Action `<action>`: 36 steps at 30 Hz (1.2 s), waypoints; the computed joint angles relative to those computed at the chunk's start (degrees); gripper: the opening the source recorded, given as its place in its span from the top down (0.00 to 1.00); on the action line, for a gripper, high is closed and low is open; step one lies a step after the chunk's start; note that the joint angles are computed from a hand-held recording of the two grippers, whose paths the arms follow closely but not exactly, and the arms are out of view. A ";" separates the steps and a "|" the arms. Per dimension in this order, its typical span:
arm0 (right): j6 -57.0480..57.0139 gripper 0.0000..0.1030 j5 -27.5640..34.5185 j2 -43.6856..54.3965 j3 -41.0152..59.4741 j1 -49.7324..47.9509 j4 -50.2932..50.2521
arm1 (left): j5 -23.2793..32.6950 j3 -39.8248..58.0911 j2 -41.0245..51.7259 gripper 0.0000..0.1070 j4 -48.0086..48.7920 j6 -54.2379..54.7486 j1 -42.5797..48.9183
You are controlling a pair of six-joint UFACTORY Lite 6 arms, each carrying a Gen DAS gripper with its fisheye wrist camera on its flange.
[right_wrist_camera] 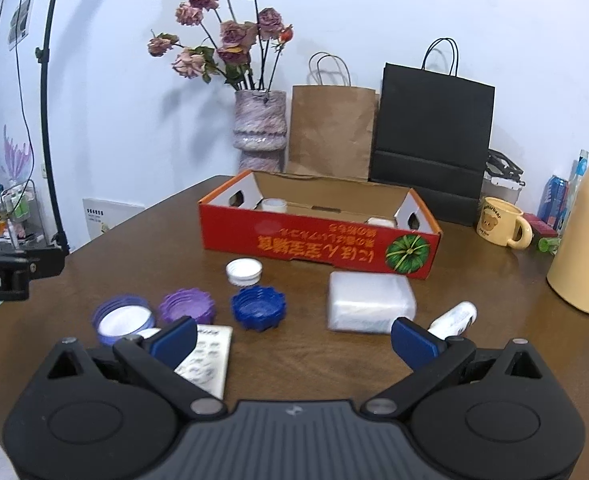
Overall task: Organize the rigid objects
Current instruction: 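Withdraw both open tools from the box back toward the caps, then grasp the white remote with the right tool while the left tool grasps the blue-rimmed lid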
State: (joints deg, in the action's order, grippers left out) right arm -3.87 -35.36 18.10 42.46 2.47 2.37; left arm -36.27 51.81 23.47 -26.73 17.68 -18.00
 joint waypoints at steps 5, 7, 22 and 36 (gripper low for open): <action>-0.87 0.00 -1.18 0.70 -2.12 3.97 4.13 | -1.50 -4.30 -0.95 0.04 4.42 -1.93 2.82; -0.80 0.00 -1.01 1.79 -1.97 5.14 5.28 | -2.15 -5.72 -1.00 0.04 6.81 -3.30 4.24; -8.97 0.00 3.70 13.48 8.30 11.32 17.41 | -2.52 -5.37 3.28 0.04 17.29 -10.33 10.47; 0.48 0.56 5.33 19.56 15.29 9.07 5.61 | -1.01 -1.56 6.78 0.04 17.42 -10.18 9.09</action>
